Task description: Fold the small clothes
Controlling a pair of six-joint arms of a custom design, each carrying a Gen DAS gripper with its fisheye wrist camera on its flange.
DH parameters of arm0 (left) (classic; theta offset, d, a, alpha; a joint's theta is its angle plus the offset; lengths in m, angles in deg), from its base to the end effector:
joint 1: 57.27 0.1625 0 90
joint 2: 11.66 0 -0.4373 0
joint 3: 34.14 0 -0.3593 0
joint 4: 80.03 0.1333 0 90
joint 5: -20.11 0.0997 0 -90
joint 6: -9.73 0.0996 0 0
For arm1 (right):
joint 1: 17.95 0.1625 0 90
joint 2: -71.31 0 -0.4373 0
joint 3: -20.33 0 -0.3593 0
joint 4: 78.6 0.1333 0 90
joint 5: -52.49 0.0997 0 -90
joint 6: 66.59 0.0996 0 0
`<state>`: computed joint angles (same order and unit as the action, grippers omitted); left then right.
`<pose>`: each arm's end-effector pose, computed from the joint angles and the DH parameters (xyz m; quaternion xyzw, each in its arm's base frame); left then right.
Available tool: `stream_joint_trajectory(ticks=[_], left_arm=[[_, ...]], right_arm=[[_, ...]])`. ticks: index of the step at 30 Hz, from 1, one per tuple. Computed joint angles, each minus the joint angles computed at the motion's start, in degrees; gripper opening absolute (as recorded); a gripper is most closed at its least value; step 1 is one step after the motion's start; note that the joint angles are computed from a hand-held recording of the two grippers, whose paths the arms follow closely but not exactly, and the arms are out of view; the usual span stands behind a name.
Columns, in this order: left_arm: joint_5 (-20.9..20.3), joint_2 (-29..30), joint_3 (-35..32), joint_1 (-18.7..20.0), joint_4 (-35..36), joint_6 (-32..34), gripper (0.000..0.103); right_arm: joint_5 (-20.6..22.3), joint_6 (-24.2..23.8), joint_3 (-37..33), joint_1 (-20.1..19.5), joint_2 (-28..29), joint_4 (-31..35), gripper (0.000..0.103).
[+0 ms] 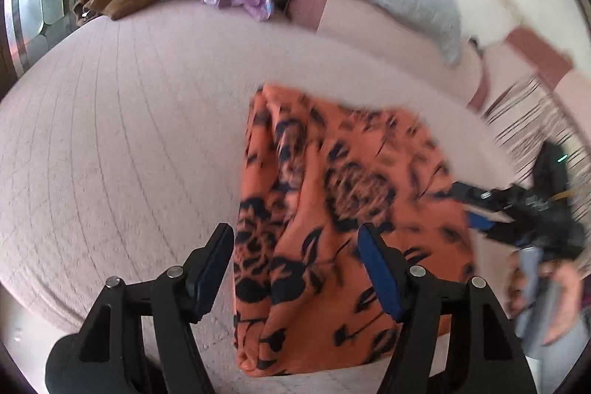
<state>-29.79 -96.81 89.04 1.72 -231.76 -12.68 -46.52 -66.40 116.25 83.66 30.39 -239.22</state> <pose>-0.0584 -0.4805 0.3472 -0.0013 0.9221 -0.3231 0.2130 0.2479 -0.6219 0.0867 0.0876 -0.9838 0.1428 0.0635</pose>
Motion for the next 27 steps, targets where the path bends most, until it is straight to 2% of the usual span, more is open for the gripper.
stream_joint_trajectory(ticks=[2,4,5,6,7,8,9,11,12,14,15,16,17,20,25,26,27], left_arm=[[0.4,0.8,-1.0,1.0,2.0,-0.1,0.070],[2.5,3.0,-2.8,2.7,8.7,-2.5,0.071],[1.2,3.3,-3.1,3.6,9.2,-2.8,0.071],[0.2,3.2,-2.6,4.0,7.5,-3.0,0.071],[0.9,3.1,-2.7,3.7,8.2,-3.6,0.071],[2.3,3.1,-2.6,3.1,8.7,-3.6,0.071],[3.7,3.2,-2.4,2.6,8.8,-3.0,0.071],[4.4,3.7,-2.0,2.1,8.9,-2.6,0.071],[4.3,3.8,-2.1,2.1,8.9,-2.7,0.071],[4.5,3.8,-2.3,1.7,9.2,-2.9,0.071],[5.1,3.9,-2.5,1.5,9.6,-2.8,0.071],[5.5,3.8,-2.4,1.4,9.6,-2.4,0.071],[5.8,4.1,-2.5,1.2,9.6,-2.3,0.071],[6.0,4.5,-2.7,1.1,9.3,-2.1,0.071],[5.7,3.7,-2.2,1.2,9.3,-1.8,0.071],[5.5,3.0,-2.0,1.2,9.8,-1.9,0.071],[5.6,3.0,-2.0,1.1,10.1,-2.1,0.071]], right_arm=[[0.4,-0.4,-1.1,-0.3,0.2,-0.4,0.078],[2.5,1.9,-3.2,-1.6,1.2,0.7,0.078],[3.1,2.6,-4.4,-2.2,1.8,2.1,0.078],[2.9,2.5,-6.9,-2.4,3.1,5.5,0.061],[1.5,1.6,-9.5,-2.0,4.5,8.9,0.038],[-1.0,-0.1,-10.9,-0.7,5.5,9.9,0.038],[-5.5,-3.3,-11.3,1.6,5.8,8.6,0.036],[-9.1,-7.3,-9.7,4.3,5.9,3.5,0.036],[-9.6,-7.4,-9.8,4.5,6.0,3.4,0.039],[-9.6,-4.5,-10.4,3.8,6.0,5.9,0.053],[-9.6,-1.9,-9.8,3.3,5.5,6.4,0.067],[-8.9,-0.8,-8.5,2.9,4.8,5.2,0.074],[-8.6,-0.6,-7.3,2.9,4.2,4.1,0.076],[-7.8,-0.6,-4.0,2.9,2.4,1.9,0.077],[-5.7,0.9,-2.1,2.1,1.9,4.0,0.076],[-4.9,0.1,-2.1,2.2,2.1,4.4,0.067],[-5.7,-2.1,-2.1,2.8,2.4,4.6,0.050]])
